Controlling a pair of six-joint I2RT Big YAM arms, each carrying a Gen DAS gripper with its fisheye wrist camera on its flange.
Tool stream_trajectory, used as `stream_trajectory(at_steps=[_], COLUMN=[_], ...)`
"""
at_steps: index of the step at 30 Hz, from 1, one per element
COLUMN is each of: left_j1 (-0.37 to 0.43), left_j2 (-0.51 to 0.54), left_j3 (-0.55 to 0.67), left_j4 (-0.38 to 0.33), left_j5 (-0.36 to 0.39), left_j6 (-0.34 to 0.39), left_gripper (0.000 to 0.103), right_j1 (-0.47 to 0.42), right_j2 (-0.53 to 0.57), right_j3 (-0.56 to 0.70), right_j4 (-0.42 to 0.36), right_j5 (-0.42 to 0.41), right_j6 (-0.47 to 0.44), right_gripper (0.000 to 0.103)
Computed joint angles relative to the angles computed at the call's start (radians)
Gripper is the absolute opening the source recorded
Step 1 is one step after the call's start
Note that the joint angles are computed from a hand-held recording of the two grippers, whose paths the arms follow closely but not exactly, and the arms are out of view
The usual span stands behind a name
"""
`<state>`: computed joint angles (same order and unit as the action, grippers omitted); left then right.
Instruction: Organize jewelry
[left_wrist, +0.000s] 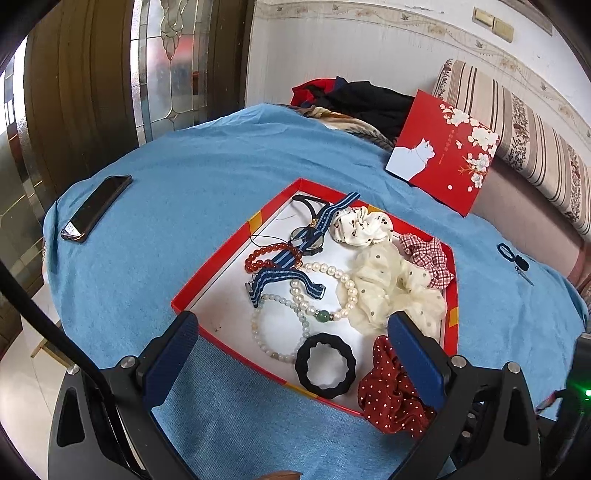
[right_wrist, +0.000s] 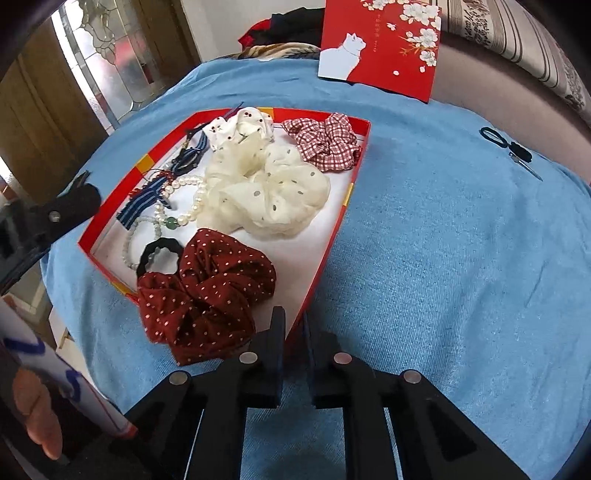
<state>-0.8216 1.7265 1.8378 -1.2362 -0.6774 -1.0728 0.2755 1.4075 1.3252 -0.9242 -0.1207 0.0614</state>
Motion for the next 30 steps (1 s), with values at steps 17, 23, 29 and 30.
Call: stream_trajectory(at_steps=[17,23,29,30], left_j1=[-0.077,-0.151,-0.188,-0.192], left_j2=[0.061,0.073,0.065,0.071], left_j3=[0.073,0.086,0.055,0.06], left_j4=[0.035,-0.029,0.027,0.02], left_j5=[-0.006,-0.081,-0.128,-0.146], left_j6=[0.107,0.052,0.026,0.02], left_gripper=[0.102,0.102,0.102,0.102], right_j1=[-0.081,-0.089,-0.101,-0.104], right_j2=[-0.345,-0.439,-0.468,-0.474], right_j3=[-0.293,-0.384,-0.405,-0.408], right_j4=[0.215,0.274,0.282,0.287], right_j5=[0.309,0.358,0.33,0.328], right_j6=[-0.021,-0.086,-0.083,-0.081], right_gripper=[0.059,0.063,0.064,0.064])
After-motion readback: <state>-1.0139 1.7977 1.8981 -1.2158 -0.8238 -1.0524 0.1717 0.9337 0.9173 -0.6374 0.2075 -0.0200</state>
